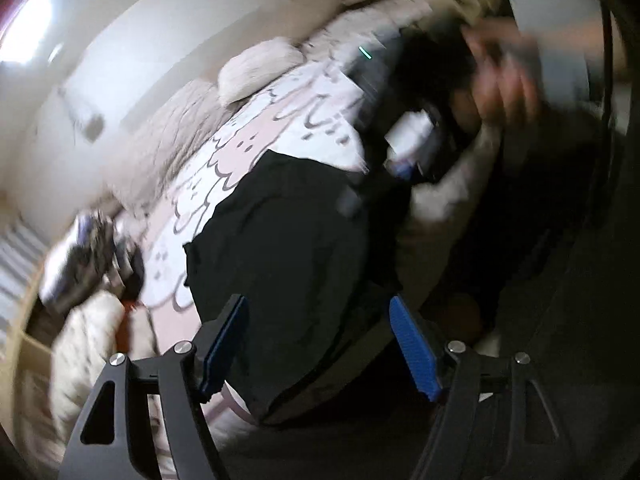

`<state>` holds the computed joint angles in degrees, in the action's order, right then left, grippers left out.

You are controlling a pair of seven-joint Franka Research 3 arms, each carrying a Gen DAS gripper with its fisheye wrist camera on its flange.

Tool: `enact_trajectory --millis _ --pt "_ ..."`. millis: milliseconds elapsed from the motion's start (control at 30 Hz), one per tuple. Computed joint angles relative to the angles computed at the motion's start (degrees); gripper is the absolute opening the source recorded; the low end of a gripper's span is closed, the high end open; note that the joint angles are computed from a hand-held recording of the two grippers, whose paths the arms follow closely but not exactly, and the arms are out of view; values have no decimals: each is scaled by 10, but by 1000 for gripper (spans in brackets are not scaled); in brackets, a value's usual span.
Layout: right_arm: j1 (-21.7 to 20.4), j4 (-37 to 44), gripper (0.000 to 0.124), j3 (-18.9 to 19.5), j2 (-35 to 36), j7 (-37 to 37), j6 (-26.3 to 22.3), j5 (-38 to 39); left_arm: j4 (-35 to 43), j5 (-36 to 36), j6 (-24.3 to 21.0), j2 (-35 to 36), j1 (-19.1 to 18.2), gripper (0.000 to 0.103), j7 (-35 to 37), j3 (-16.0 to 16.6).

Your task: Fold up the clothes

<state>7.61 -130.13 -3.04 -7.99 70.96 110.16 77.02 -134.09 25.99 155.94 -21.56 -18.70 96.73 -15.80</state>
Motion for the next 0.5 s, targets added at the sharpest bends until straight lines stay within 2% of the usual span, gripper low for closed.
enact_trajectory --millis 33,133,200,333,367,500 --pt "0 -1 21 -2 -3 10 -3 14 0 44 4 6 25 73 -24 -24" --pt "0 2 21 -4 -3 42 -10 43 2 248 12 25 111 73 -135 -98" --pt "1 8 21 -3 0 52 -9 55 6 311 11 39 118 73 -156 -104" --pt "2 18 21 -3 9 64 -14 87 8 377 34 48 109 73 -197 -86" --pt "2 21 21 -3 11 66 -15 94 12 401 35 53 110 76 -214 -85" --pt "2 33 21 -1 17 68 -19 120 44 503 -4 88 112 80 -299 -87"
